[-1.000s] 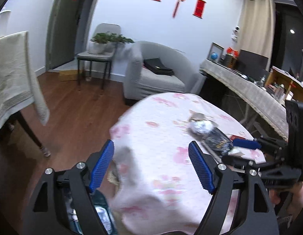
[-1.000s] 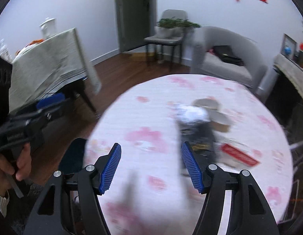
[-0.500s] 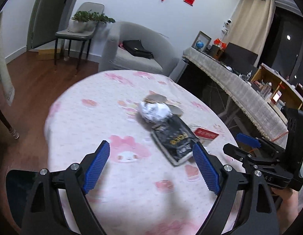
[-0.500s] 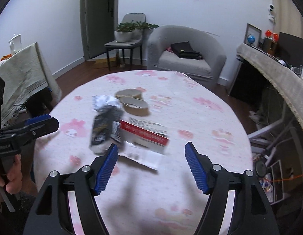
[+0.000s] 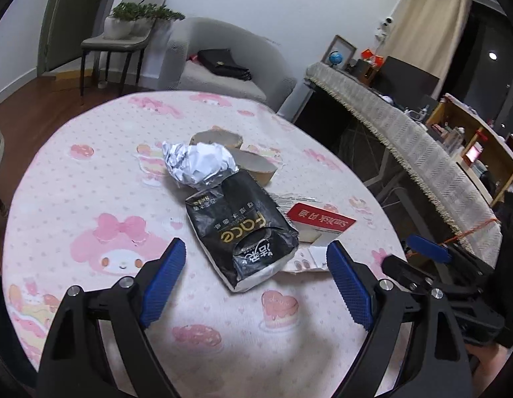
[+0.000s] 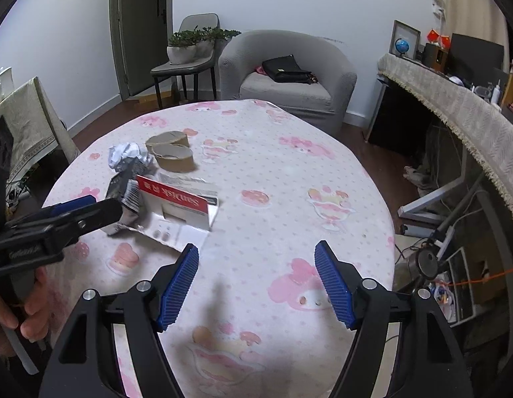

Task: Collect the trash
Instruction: 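Move both open grippers back toward the black snack bag on the table, then grasp the black snack bag with the left gripper while the right gripper grasps the SanDisk package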

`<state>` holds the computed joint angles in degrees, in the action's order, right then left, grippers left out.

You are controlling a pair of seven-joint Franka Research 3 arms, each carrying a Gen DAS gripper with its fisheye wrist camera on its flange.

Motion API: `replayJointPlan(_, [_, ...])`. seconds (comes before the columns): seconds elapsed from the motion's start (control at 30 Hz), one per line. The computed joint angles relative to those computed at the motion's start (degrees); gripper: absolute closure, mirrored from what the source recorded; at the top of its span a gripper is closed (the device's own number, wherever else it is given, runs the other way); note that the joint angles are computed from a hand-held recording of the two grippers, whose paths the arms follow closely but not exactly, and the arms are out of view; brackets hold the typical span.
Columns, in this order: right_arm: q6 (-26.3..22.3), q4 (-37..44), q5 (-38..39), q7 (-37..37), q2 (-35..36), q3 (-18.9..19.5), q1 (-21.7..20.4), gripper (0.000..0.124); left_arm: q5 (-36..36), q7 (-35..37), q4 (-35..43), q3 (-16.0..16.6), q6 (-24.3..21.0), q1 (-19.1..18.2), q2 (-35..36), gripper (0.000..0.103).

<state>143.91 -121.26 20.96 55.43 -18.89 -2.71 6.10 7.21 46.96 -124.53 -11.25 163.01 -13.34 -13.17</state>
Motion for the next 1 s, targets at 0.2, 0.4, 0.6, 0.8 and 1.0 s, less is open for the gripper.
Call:
replayJointPlan(0.2, [-1.03, 0.31, 0.78, -0.83, 0.44, -0.91, -0.26, 0.051, 5.09, -7.24, 3.11, -1.92, -3.47, 2.27, 2.49, 0.014])
replayJointPlan(0.4, [-1.82, 0.35, 1.81, -1.91, 0.40, -0.95, -0.23, 0.051, 7.74, -8.25, 5.97, -1.98, -7.34, 1.95, 4.09, 0.014])
replayJointPlan(0.6, [-5.31, 1.75, 6.75, -2.69, 0.85, -1.97, 0.98, 0.051, 7.75, -7.14, 6.26, -1.48, -8.38, 1.52, 4.08, 0.035])
replayJointPlan(0.8, [-7.87, 3.04, 10.05, -1.98, 1.85, -1.36, 1.66, 0.051, 7.06, -4.80, 4.33, -1.00, -7.30, 1.33, 2.53, 0.040])
replayJointPlan(1.0, [-9.14, 4.53, 13.52, 0.10, 3.62, -1.00, 2.32, 0.044, 5.18, -2.73, 1.35, -0.01, -6.30, 1.53, -0.23, 0.041])
